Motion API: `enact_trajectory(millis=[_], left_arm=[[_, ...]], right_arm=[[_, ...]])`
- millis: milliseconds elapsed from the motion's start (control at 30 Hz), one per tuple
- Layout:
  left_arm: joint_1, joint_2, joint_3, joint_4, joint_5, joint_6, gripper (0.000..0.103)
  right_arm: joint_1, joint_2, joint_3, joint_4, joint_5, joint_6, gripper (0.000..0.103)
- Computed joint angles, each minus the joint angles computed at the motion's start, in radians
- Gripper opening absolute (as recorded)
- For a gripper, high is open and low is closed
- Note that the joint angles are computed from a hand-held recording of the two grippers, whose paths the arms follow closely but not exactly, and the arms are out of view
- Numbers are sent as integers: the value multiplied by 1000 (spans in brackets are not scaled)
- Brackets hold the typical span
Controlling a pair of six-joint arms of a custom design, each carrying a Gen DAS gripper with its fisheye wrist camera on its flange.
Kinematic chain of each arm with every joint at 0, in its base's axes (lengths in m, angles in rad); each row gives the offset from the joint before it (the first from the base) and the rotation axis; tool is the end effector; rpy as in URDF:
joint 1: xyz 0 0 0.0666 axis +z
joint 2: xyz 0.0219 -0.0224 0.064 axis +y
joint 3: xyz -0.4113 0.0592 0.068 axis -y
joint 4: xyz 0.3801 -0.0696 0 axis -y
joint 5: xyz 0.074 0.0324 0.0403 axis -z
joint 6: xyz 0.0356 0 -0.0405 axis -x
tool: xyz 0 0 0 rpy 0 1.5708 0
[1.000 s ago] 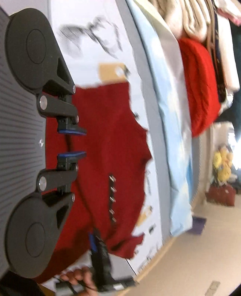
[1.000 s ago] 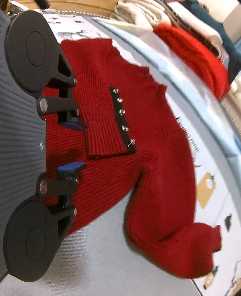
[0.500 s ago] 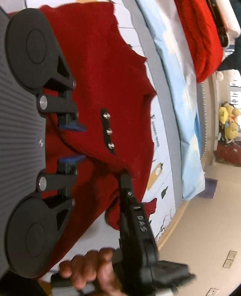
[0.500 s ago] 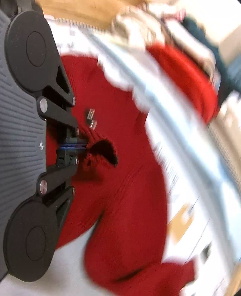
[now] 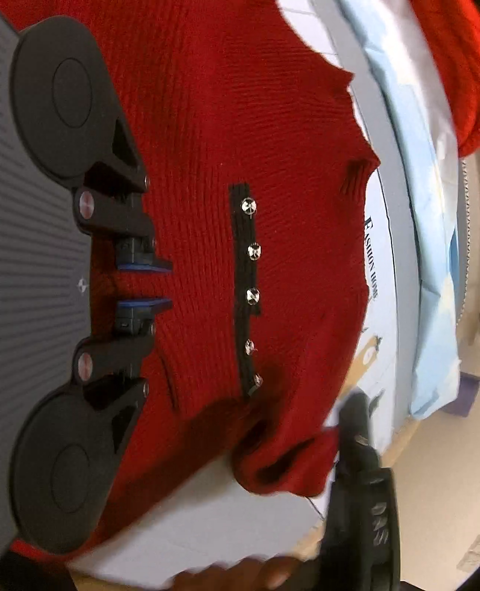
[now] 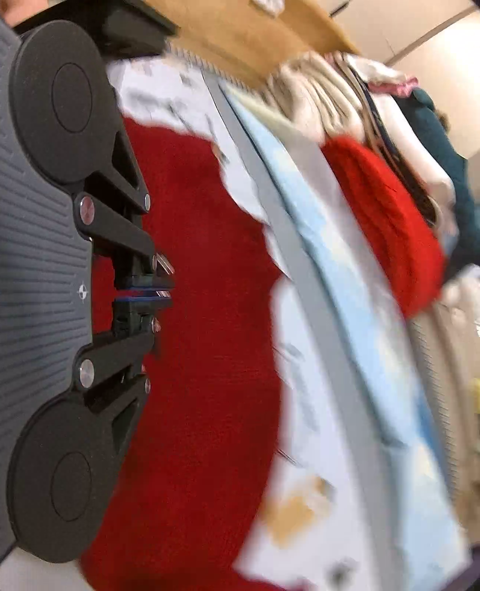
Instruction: Fold small clothes
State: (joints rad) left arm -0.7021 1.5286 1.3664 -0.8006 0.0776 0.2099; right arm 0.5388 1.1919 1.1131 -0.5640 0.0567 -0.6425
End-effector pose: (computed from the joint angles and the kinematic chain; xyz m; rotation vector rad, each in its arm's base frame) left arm 0.3873 -0.3318 0.3930 0.6623 2.5071 -0.4486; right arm 0.3441 0.2029 0.4421 0.1502 2.2718 0.5808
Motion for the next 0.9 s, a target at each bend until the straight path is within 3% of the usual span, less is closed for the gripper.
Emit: enact_trajectory(millis=[67,100,133,167,267,333,400,467,500,533,600,633,733,800,833,900], left_arm=[[0,-1,4,6,26,-21,24],[-5,-1,3,16,30,-40,39],[-10,0,2,24,30,-60,47],[-19,-5,-8,28,26,-77,56],[-35,24,12,1,-2,-102,56],[-44,43,28,-18,-46,-111,55],[-48,52,34,-20,-63,-121,52],[-46,58,40,-20,-64,-123,42],[-43,55,37,-18,-56,-123,31],[-39,52,34,-17,-48,-123,25],[-26,46,37,-26,-23,-114,13],[-19,44,43,-35,-13,-104,13],[-7,45,52,-50,-4,-82,12],[-8,46,55,-56,-7,-79,12],[-10,47,57,-58,-10,-80,12],[-11,48,59,-60,-13,-85,13]], right_arm=[[-39,-11,7,-21,128,50,20],[-62,-6,18,-53,214,77,34],[-84,3,25,-81,284,99,45],[-110,15,26,-100,351,117,47],[-209,76,37,-207,434,84,47],[-272,121,52,-280,365,45,48],[-304,150,55,-306,289,82,48],[-289,165,61,-305,317,163,48],[-283,170,66,-308,323,200,37],[-283,169,65,-297,307,220,16],[-290,159,72,-286,280,216,12],[-299,137,68,-266,283,204,11],[-319,5,1,-71,396,121,10],[-316,-76,-54,28,580,53,10],[-321,-104,-72,16,649,1,10],[-353,-135,-105,-74,675,-148,10]])
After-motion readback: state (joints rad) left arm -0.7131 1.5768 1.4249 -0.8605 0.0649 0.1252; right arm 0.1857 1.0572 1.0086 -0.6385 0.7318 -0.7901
